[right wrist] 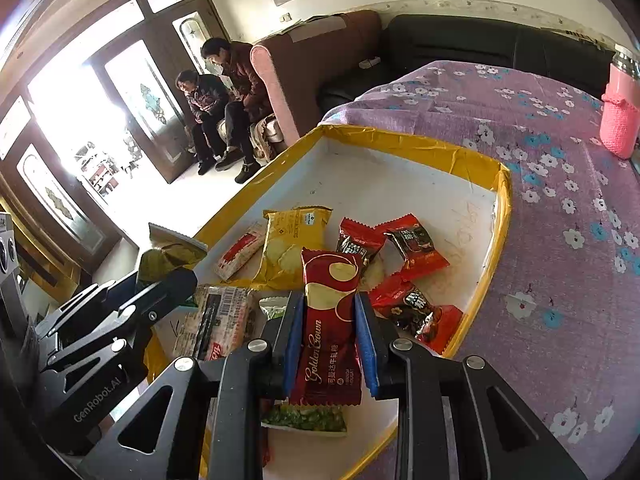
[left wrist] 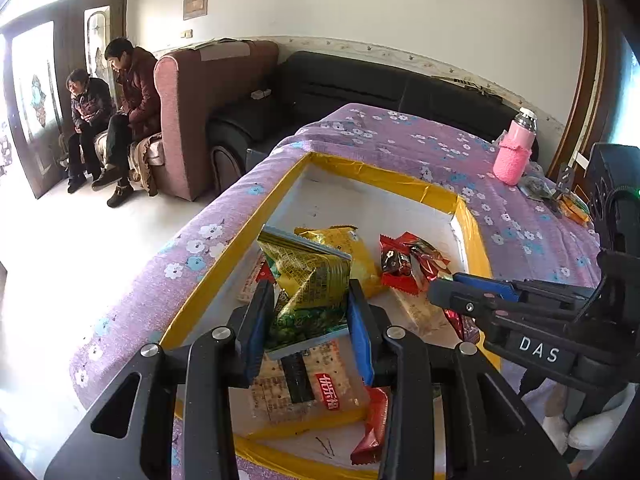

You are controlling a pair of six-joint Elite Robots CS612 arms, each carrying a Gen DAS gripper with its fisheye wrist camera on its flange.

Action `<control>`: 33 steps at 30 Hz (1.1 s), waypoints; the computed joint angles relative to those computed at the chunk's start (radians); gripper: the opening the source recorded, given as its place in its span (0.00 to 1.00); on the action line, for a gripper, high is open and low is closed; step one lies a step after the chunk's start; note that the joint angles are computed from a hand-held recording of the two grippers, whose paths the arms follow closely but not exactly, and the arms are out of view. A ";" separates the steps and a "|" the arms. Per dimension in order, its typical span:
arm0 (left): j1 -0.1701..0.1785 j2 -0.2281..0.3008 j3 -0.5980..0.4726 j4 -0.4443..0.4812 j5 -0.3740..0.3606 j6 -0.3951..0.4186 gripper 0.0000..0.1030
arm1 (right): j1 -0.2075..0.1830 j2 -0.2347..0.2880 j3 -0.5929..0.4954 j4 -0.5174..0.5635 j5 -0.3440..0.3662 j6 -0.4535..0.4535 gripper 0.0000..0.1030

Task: Organize snacks
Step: 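Carry the bar and pea bag into the white tray and open both grippers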

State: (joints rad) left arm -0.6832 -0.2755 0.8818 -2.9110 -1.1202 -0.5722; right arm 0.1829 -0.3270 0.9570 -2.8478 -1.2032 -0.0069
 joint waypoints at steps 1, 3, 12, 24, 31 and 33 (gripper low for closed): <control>0.000 0.001 -0.002 0.004 0.000 -0.001 0.33 | 0.000 0.000 -0.001 -0.001 0.001 0.002 0.25; 0.001 0.003 -0.007 0.014 -0.001 -0.004 0.33 | 0.000 0.000 -0.001 -0.005 0.004 0.003 0.25; 0.002 0.019 -0.043 0.071 -0.014 -0.012 0.33 | 0.001 0.000 -0.004 -0.010 -0.003 0.003 0.26; 0.006 0.052 -0.109 0.155 -0.015 -0.027 0.33 | 0.000 0.033 -0.056 0.031 -0.044 0.016 0.28; 0.004 0.048 -0.107 0.160 -0.009 -0.034 0.46 | -0.008 0.039 -0.062 0.029 -0.023 0.045 0.43; 0.001 0.044 -0.102 0.154 -0.004 -0.032 0.49 | -0.010 0.035 -0.052 0.015 -0.014 0.052 0.43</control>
